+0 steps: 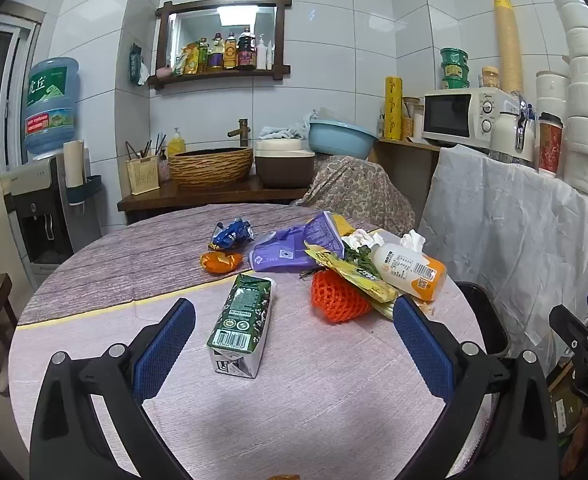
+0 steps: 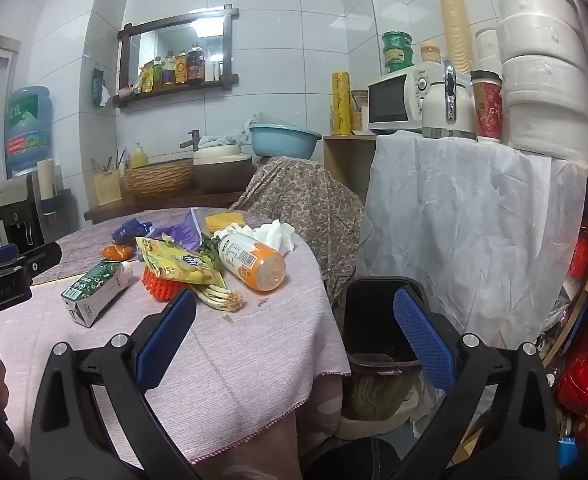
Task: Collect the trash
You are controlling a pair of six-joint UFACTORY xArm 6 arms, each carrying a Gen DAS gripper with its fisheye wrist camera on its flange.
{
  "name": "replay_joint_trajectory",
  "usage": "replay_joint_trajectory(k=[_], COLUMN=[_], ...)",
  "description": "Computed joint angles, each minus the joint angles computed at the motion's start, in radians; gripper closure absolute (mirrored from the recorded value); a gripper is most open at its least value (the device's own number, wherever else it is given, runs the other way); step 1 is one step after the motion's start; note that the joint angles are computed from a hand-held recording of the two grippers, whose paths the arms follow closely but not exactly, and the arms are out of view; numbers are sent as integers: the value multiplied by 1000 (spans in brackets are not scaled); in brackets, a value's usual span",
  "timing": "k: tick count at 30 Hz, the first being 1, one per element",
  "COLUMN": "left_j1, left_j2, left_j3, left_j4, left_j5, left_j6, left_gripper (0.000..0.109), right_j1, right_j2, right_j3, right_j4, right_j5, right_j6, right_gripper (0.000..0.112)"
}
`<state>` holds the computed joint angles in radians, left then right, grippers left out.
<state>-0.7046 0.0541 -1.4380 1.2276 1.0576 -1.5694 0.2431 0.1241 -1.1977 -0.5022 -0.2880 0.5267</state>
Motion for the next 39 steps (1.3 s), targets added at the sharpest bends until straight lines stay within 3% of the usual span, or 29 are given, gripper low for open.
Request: replay_joint_trajectory(k=[13, 26, 30, 35, 39], left_j1=[2, 9, 17, 25, 9], left_j2=[-1, -1, -4, -2, 0], left_j3=[1, 1, 6, 4, 9], left_j4=[-2, -8, -12, -14, -5], left_j5=[-2, -8, -20, -28, -16], left_j6=[-1, 7, 5, 12, 0], left_gripper=[11, 11, 11, 11, 11], right_j1=[8, -9, 17, -4, -6], right_j2=[-5, -3, 1, 2, 3], right_j3=[7, -2, 13, -8, -10], right_j4=[25, -54, 65, -50, -61], right_j5=[-1, 1, -5, 5, 5], right_j6=[-23, 57, -57, 53, 64], right_gripper=[14, 14, 14, 14, 14])
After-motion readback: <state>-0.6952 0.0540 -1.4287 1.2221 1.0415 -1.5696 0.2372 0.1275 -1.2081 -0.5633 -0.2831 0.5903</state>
